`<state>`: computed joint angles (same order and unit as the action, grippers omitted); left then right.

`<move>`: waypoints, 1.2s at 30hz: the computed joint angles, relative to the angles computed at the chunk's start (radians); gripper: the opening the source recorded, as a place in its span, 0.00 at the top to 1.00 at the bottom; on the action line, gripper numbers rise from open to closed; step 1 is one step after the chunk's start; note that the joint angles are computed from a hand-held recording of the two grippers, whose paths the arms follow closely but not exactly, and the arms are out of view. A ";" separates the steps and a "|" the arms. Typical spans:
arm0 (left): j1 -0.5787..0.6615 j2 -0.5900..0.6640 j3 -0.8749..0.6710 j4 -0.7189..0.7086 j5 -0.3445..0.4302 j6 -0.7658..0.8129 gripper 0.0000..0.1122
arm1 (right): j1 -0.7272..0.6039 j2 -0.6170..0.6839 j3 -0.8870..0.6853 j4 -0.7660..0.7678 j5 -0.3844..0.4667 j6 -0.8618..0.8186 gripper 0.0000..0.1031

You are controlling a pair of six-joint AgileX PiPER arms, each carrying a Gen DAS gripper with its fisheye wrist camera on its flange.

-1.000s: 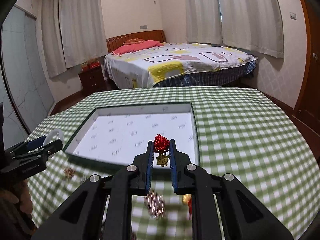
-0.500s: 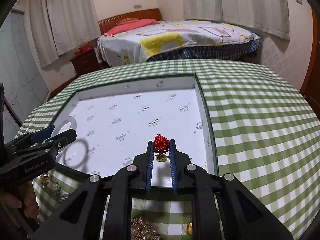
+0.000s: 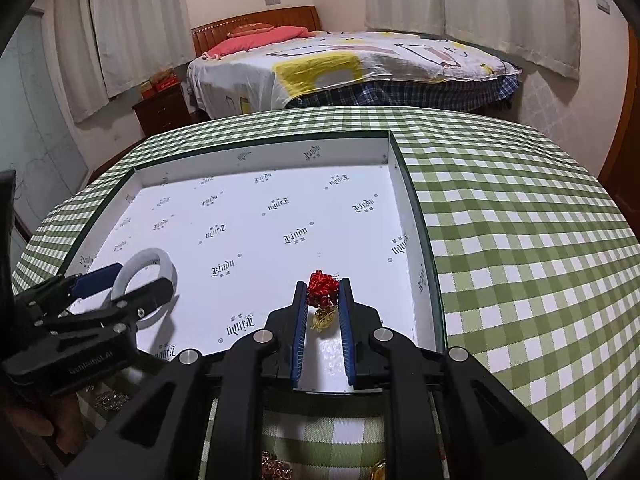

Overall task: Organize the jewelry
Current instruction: 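Carry the bangle into the tray and open the left tool while the right tool drops the charm there, then withdraw both tools from the tray back over the jewelry row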

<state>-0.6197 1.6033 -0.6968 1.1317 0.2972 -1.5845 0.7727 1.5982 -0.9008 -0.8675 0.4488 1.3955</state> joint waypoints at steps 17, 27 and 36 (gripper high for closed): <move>-0.023 -0.030 0.002 0.011 0.022 -0.008 0.30 | 0.026 0.001 -0.012 -0.060 0.036 0.043 0.49; -0.098 -0.205 0.071 -0.008 0.153 -0.021 0.28 | 0.136 -0.112 0.020 -0.088 0.146 0.084 0.49; -0.218 -0.381 0.193 -0.104 0.297 -0.029 0.28 | 0.295 -0.203 0.083 -0.054 0.251 0.144 0.49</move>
